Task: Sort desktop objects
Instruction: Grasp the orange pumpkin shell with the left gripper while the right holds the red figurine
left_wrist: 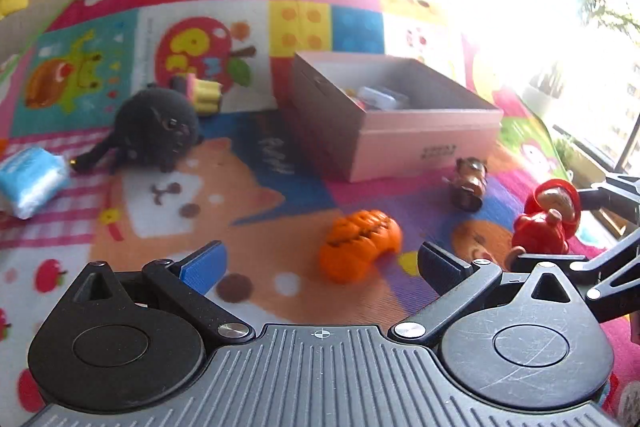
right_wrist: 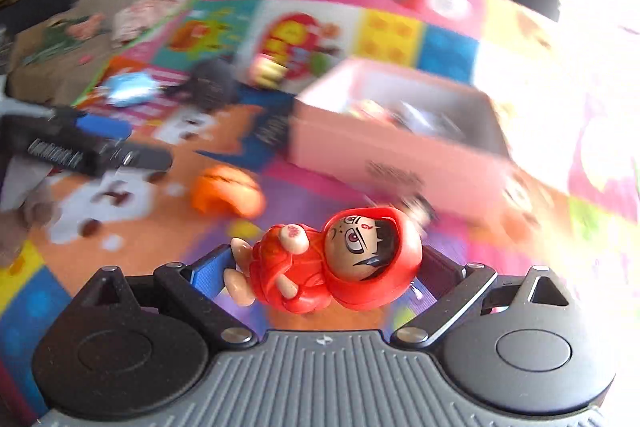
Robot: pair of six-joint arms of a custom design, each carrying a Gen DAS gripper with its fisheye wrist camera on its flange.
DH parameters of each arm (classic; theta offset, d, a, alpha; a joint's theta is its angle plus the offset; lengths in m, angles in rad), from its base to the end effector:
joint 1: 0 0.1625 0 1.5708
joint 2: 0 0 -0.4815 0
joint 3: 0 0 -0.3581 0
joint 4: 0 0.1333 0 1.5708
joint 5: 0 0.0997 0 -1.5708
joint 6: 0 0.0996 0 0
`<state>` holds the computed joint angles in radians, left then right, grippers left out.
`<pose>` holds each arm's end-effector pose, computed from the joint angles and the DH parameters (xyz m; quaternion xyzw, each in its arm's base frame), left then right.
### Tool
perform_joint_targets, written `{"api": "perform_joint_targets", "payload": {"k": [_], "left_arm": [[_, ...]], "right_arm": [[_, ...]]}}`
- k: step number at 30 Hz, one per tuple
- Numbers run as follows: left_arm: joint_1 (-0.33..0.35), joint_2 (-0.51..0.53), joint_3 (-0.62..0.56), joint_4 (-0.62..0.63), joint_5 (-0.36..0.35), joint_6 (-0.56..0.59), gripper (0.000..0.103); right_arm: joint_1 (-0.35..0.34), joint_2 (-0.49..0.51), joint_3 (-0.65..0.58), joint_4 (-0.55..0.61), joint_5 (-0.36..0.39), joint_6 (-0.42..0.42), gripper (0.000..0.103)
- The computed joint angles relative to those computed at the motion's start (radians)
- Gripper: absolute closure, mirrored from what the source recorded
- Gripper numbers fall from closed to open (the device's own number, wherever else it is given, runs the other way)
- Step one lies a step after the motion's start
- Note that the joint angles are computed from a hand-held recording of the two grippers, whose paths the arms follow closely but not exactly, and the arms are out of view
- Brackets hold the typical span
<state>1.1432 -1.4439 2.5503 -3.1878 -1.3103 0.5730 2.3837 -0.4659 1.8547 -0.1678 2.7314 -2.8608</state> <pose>-0.0027 -0.3893 0.2847 0.4314 0.8575 -0.2406 0.1435 0.3302 -0.2548 -0.0449 0.1245 -0.8196 0.4051 0.3855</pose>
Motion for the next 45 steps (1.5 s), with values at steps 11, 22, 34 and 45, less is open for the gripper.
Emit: {"api": "perform_joint_targets", "payload": {"k": [11,22,34,45], "left_arm": [[-0.111,0.120,0.049,-0.092,0.108,-0.284,0.000],[-0.133,0.193,0.090,-0.276,0.188,-0.188,0.038],[-0.025,-0.037,0.001,0.200,-0.091,-0.028,0.020],[-0.056,0.065,0.047,-0.029,-0.007,0.082,0.035]], "right_arm": [[-0.021,-0.014,0.104,-0.204,0.048,-0.021,0.006],[-0.023,0.016,0.058,-0.098,0.057,0.047,0.002],[-0.034,0.042,0.016,0.015,0.048,0.106,0.000],[-0.030,0.046,0.014,0.019,0.057,0.115,0.000]]}}
